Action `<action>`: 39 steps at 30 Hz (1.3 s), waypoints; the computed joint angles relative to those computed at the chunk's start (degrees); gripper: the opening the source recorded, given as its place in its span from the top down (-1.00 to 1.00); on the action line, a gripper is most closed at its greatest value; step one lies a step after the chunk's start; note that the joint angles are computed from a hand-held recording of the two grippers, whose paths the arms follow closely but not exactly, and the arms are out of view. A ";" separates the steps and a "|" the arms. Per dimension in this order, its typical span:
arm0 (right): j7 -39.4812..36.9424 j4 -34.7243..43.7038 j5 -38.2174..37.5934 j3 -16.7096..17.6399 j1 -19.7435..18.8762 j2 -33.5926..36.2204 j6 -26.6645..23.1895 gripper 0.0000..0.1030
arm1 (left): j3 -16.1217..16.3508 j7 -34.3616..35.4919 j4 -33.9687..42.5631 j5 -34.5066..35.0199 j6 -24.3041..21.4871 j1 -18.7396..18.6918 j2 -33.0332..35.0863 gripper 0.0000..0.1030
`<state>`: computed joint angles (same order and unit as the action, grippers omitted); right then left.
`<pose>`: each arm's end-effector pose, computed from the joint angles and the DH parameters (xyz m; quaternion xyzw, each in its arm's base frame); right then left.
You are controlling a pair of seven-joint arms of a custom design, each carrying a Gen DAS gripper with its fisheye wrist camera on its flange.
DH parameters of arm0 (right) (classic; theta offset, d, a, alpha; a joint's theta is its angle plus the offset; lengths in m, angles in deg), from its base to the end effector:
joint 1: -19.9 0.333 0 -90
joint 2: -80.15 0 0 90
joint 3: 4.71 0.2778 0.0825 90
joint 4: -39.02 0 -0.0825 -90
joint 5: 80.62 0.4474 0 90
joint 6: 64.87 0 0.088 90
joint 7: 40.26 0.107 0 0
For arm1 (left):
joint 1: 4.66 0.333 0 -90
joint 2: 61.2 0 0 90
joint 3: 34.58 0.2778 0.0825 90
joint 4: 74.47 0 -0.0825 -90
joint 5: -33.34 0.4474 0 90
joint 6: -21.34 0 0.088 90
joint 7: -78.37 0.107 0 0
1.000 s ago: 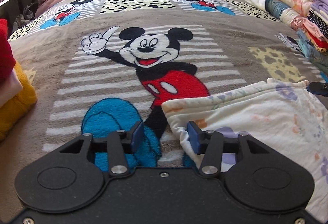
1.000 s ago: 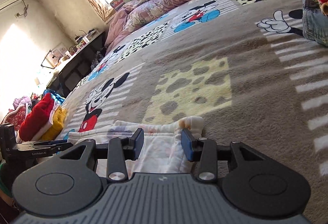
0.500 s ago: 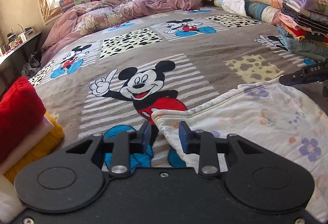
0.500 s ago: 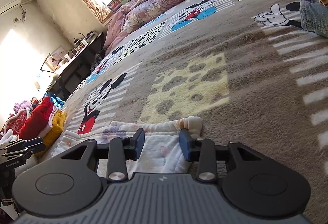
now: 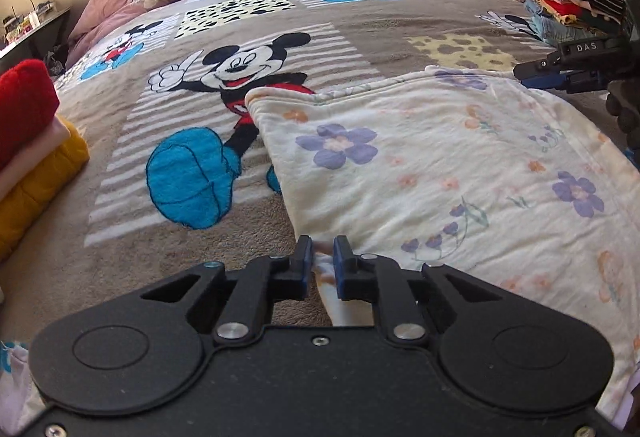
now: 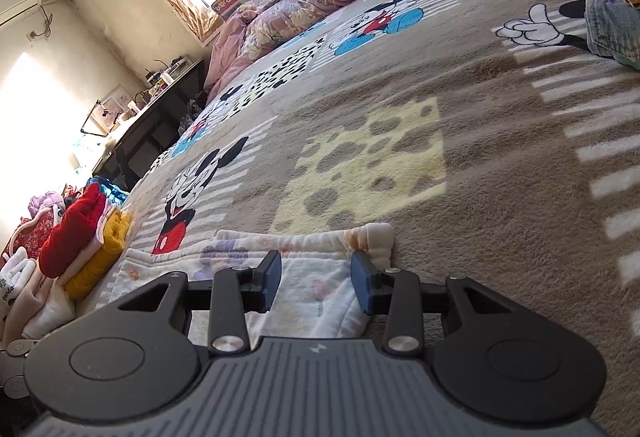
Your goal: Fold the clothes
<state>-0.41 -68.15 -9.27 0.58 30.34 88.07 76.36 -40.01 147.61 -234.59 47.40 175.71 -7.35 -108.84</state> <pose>0.6610 0.1828 0.4239 -0.6952 0.5184 0.0553 0.4949 0.4276 -0.0649 0.4626 -0.6707 0.6424 -0.2359 0.2863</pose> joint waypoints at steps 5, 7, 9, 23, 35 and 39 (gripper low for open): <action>-0.20 0.70 1.09 0.01 -0.51 0.89 -1.26 0.25 | 8.12 2.28 -1.47 -8.62 3.39 -3.89 0.58 0.73; -0.07 1.02 1.52 0.04 -0.76 1.25 -1.80 0.27 | 10.72 3.52 -2.30 -12.31 4.81 -5.25 0.31 0.70; 0.33 1.34 1.91 0.08 -1.00 1.65 -2.20 0.29 | 9.62 3.29 -2.62 -13.59 5.64 -4.66 0.49 0.70; -3.75 -10.04 4.17 -2.66 2.00 -12.42 2.86 0.20 | 6.37 -1.01 -6.51 -14.62 6.98 -1.40 -8.82 0.69; -6.79 -15.96 -0.12 -4.68 6.92 -16.83 6.55 0.21 | 10.25 -4.18 1.06 -14.22 17.66 -5.84 4.44 0.60; -3.93 -12.81 -4.48 -4.06 6.63 -12.54 6.65 0.21 | 11.39 -3.75 3.91 -15.78 14.43 -6.39 9.07 0.60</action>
<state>-4.34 -80.96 -13.75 -3.47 36.97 75.53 83.01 -28.63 143.86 -230.69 31.63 190.15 -13.73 -99.76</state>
